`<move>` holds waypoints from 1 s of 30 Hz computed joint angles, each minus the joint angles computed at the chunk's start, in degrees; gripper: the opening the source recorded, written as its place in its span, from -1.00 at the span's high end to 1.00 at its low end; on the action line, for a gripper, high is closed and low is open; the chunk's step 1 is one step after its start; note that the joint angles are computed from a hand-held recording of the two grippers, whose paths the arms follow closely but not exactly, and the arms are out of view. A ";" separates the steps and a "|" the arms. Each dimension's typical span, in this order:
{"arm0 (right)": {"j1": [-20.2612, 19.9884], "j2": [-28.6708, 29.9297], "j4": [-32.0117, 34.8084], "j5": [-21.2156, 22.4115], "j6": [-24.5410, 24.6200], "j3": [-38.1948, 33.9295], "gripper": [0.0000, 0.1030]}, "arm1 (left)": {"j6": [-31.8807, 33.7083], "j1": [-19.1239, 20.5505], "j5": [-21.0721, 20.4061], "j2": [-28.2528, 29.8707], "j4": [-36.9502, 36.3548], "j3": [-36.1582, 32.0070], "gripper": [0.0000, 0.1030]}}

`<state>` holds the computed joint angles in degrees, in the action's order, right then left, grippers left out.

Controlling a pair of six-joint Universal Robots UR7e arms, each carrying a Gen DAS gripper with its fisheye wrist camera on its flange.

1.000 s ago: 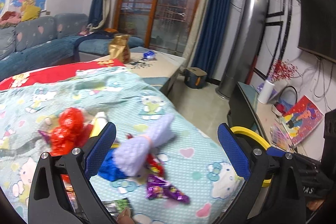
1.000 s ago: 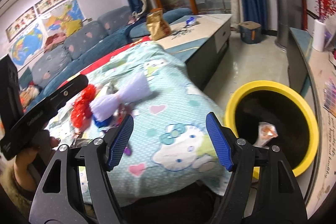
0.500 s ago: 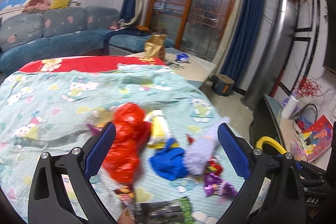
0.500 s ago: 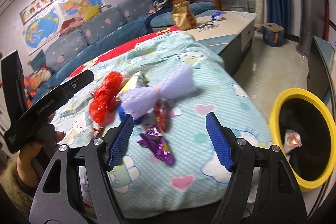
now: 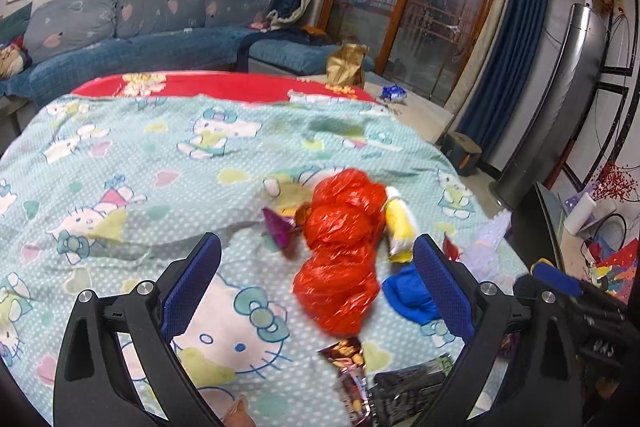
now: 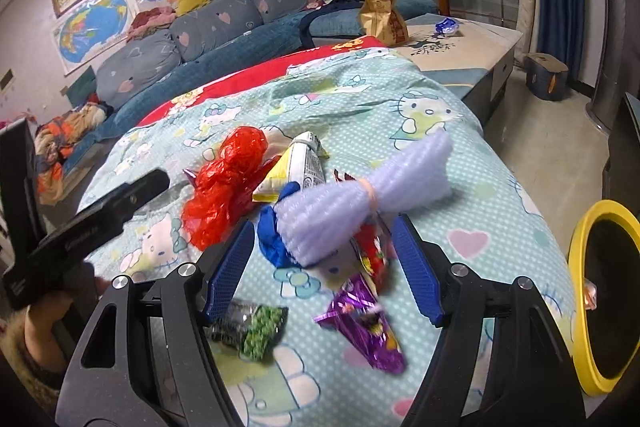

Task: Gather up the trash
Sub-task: 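Move both tools back to the trash on the bed, then grasp the red plastic bag with the left tool while the right tool grasps the lavender foam net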

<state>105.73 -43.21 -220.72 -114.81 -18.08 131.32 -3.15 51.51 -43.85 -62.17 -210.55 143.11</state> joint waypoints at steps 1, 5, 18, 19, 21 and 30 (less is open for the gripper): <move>-0.03 0.24 0.47 -0.02 0.09 -0.51 -0.23 | -0.56 0.41 -0.89 -0.13 0.87 -0.04 -0.76; -0.23 1.43 2.91 -1.37 1.34 -2.84 -0.23 | -1.65 2.69 -4.61 -0.55 3.77 -0.68 -0.53; -1.44 0.90 3.44 2.79 2.00 -1.49 0.91 | -2.60 5.45 -8.92 1.77 9.32 -2.70 0.23; -1.34 0.77 3.03 2.89 1.74 -1.28 0.91 | -2.36 5.48 -9.07 1.95 9.34 -2.81 0.41; -1.17 0.40 1.71 3.29 1.26 -0.58 0.91 | -2.10 5.18 -9.01 1.96 8.87 -2.60 0.78; -1.80 -2.05 -0.88 5.86 0.81 2.11 0.91 | 0.40 1.37 -8.57 -0.32 1.62 -0.21 0.92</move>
